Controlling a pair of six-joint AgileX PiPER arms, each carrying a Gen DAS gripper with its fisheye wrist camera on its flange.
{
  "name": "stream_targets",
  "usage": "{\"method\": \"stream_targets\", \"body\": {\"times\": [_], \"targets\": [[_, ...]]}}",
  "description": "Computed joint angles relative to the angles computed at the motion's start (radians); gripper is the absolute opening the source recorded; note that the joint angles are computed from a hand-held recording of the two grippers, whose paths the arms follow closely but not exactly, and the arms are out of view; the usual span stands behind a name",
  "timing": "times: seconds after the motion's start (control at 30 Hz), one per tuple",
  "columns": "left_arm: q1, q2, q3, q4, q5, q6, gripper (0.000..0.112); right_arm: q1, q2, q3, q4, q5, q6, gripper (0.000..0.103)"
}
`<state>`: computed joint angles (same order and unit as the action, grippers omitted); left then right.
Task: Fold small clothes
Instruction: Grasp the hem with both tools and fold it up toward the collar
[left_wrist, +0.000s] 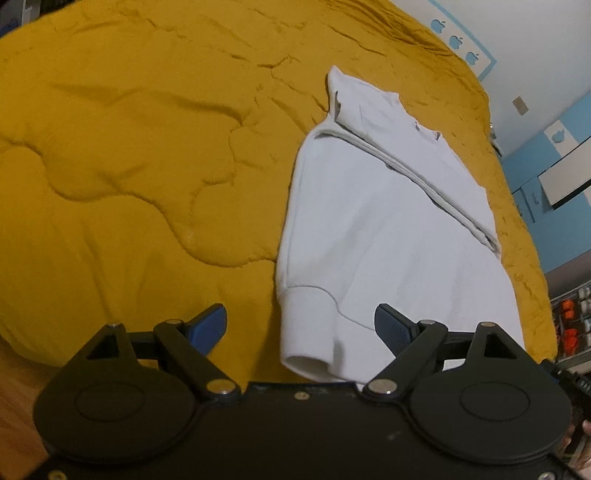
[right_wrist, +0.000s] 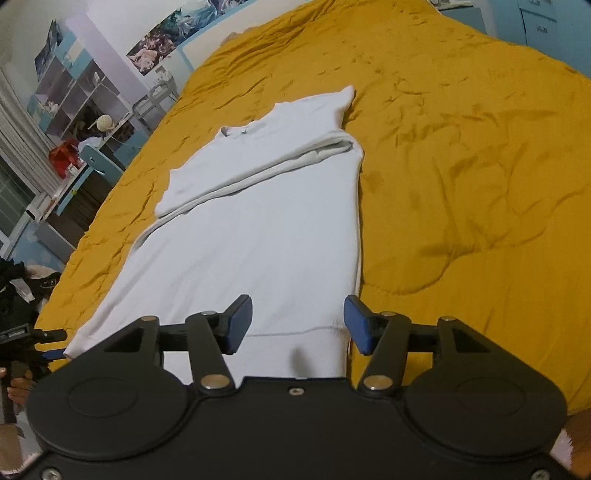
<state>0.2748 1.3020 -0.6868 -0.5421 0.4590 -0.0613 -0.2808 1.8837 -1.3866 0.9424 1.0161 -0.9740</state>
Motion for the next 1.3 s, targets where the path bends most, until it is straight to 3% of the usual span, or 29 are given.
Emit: {"method": "stream_targets", "body": {"times": [0.07,0.2,0.33,0.47,0.6,0.63,0.7,0.73,0.77,0.8,0.87,0.97,1.3], "targets": [[-0.003,0.029,0.006,-0.07,-0.011,0.064,0.091,0.0,0.001,0.016,-0.01,-0.003,0.008,0.056],[-0.036,0.069,0.008,-0.08,-0.047,0.063,0.091,-0.018,0.005,0.055,-0.013,-0.025,0.025,0.056],[-0.046,0.073,0.016,-0.095,-0.062,0.064,0.091,-0.055,0.042,0.07,0.035,0.034,0.033,0.056],[-0.021,0.063,0.039,-0.227,-0.06,0.198,0.09,-0.063,0.047,0.092,0.059,0.076,0.004,0.056],[-0.045,0.065,0.038,-0.185,-0.079,0.151,0.083,-0.05,0.061,0.087,0.061,0.066,0.015,0.057],[-0.043,0.069,0.039,-0.198,-0.08,0.162,0.08,-0.049,0.065,0.084,0.064,0.071,0.017,0.058],[-0.036,0.068,0.045,-0.241,-0.077,0.205,0.064,-0.043,0.065,0.081,0.06,0.07,0.024,0.058],[-0.032,0.069,0.043,-0.25,-0.069,0.218,0.045,-0.039,0.061,0.082,0.054,0.064,0.024,0.058],[-0.026,0.071,0.042,-0.256,-0.061,0.227,0.026,-0.036,0.055,0.087,0.052,0.054,0.018,0.05],[-0.011,0.074,0.042,-0.296,-0.045,0.27,0.02,-0.032,0.045,0.094,0.047,0.039,0.013,0.038],[0.005,0.067,0.042,-0.33,-0.028,0.29,0.011,-0.03,0.034,0.102,0.05,0.024,0.009,0.028],[0.025,0.052,0.04,-0.352,-0.006,0.318,0.004,-0.051,0.042,0.105,0.096,0.055,-0.021,0.017],[0.069,0.029,0.03,-0.449,0.036,0.427,0.002,-0.111,0.063,0.064,0.174,0.174,0.008,0.01]]}}
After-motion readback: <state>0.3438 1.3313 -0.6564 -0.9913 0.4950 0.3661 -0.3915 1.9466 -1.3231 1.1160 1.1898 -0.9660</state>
